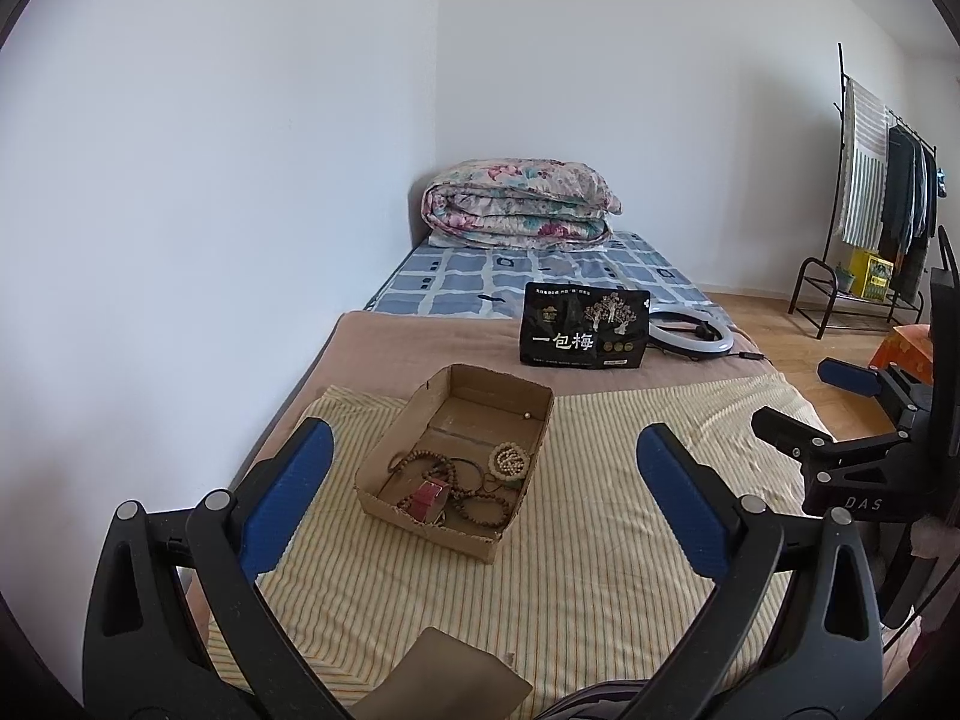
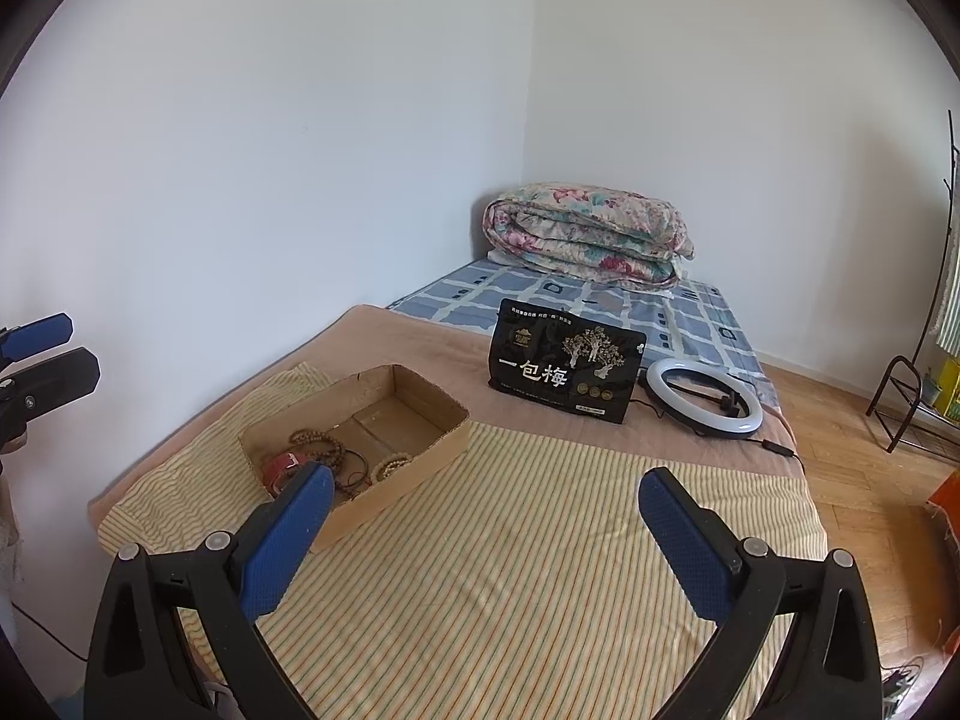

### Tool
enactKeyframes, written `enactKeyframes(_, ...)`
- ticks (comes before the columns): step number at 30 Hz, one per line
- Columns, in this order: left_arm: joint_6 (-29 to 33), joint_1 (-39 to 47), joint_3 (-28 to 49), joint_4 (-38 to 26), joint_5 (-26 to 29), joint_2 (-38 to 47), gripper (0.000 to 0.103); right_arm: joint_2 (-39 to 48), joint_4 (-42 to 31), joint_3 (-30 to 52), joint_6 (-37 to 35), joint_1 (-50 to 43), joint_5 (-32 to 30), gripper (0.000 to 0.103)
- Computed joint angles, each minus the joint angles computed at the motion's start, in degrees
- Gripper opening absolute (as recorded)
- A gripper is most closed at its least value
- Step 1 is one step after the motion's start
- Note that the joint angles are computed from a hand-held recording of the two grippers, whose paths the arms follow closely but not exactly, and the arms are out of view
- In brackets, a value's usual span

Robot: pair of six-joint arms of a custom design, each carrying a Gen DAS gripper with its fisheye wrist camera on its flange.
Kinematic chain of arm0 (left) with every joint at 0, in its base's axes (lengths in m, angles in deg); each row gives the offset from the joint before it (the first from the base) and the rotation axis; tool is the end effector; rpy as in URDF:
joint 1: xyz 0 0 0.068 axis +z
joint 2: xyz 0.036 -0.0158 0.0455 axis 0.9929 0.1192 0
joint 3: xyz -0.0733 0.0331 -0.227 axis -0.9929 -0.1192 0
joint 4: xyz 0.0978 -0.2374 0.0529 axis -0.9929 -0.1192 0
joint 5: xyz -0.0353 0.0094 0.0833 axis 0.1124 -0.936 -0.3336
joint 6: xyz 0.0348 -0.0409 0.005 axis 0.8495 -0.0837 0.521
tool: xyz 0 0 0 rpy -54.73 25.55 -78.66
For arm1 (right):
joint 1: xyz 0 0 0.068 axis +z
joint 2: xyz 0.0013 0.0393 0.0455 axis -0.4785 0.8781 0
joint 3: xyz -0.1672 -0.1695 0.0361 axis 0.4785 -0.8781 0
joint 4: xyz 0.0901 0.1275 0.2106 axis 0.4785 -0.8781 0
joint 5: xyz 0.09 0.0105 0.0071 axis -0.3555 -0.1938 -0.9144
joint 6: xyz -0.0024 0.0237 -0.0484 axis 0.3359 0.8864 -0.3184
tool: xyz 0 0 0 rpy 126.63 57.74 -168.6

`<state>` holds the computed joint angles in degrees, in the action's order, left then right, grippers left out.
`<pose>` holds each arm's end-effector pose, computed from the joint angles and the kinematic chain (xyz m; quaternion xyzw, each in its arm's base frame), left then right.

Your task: Organize jewelry

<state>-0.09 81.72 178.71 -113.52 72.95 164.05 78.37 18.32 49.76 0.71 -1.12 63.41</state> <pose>0.3184 -0.0181 0.4057 0.1377 0.8418 -0.0973 0.5127 0.2919 0.1346 0.4022 -0.0125 0.8682 -0.0265 0.4953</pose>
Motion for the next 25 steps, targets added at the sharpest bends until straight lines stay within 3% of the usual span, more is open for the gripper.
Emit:
enactKeyframes(13, -0.67, 0.11, 0.25, -1.27, -0.70, 0.51, 0.103, -0.52, -0.02, -1.46, 0.62, -0.58, -0.75, 0.103)
enactKeyframes(25, -0.84, -0.29, -3.90, 3.78, -3.52, -2.05, 0.103, -1.76, 0.49, -3.78, 1.87, -1.96, -1.63, 0.103)
